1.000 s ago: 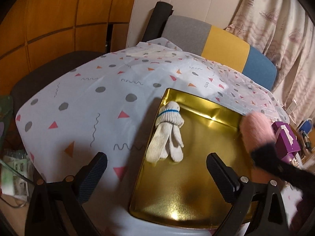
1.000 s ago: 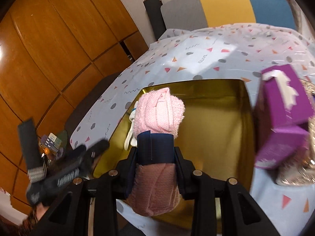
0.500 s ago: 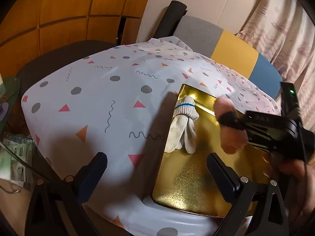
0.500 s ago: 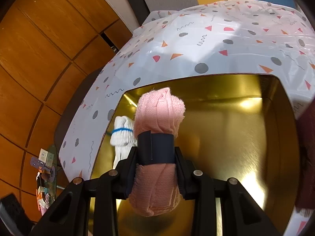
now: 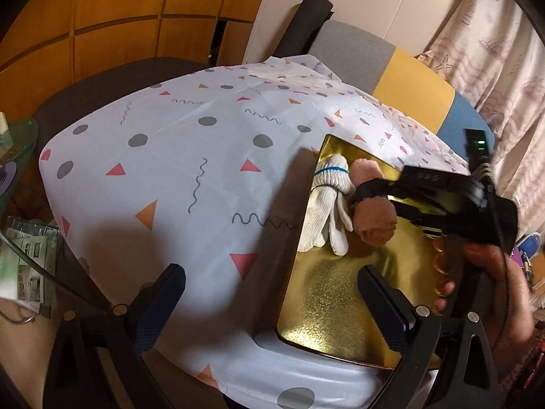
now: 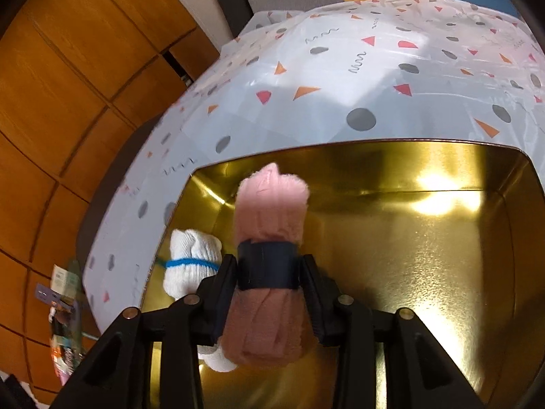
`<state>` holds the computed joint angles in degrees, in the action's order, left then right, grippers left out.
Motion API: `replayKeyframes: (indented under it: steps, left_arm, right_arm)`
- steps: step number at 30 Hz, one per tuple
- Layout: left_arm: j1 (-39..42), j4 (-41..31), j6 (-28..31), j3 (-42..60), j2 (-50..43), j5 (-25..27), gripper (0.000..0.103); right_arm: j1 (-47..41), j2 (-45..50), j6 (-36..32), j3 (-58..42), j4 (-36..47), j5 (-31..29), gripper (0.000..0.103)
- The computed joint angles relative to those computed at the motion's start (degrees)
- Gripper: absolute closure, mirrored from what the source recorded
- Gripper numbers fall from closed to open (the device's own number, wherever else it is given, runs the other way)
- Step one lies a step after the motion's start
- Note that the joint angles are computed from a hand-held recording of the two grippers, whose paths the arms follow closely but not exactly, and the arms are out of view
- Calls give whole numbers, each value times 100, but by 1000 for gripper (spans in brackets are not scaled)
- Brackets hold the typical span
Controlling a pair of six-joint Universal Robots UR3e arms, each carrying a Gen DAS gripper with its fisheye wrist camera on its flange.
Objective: Organize soft objects
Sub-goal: 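Release the glove in the tray while the right tool lowers the pink towel roll beside it, then grasp the beige mesh roll with the right tool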
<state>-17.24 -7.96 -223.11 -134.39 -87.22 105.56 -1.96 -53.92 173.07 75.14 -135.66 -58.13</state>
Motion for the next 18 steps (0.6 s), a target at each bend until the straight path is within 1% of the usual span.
replayKeyframes:
  steps: [1,3,4,7,8,10,13,14,15,17,18]
  left_arm:
    - [-12,-56,-44,23,-13,2,1]
    - [-31,-103,-125,67,-41,3,1]
    - [-56,-91,-155,88,-65,12,1]
    - [-225,-92,-243,240,-194,116,1]
    - [-281,-126,-253,314,-240,133,1]
    - [-443,-156,-269,446,-315,170,1]
    - [-660,-221,-224,693,-482,178,1]
    - [-736,-213,-209,774,-553,170,1]
    - [-826,-251,-210,889,-632,185,1]
    - [-1107,-589,-351,1245,-831,465,0]
    - [-1188,-725,-430,1366,-896,538,0]
  right_arm:
    - [-55,-98,45,121,-62,43,60]
    - [-133,-318,7,323,-38,77,60]
    - [-217,-569,-165,533,77,182,60]
    - [-486,-1371,-752,1353,84,639,60]
    - [-632,-1814,-1093,1763,129,825,60]
    - [-874,-2523,-1594,2367,191,1009,60]
    - [-1562,-3888,-2459,3419,382,1327,60]
    - [-1787,-4200,-2642,3644,458,1439,60]
    - [-2162,-4674,-2948,3920,719,1600,60]
    - [-2848,-5369,-3502,4203,1395,1839,60]
    - [-3350,-5811,-3968,4302,2039,2010,60]
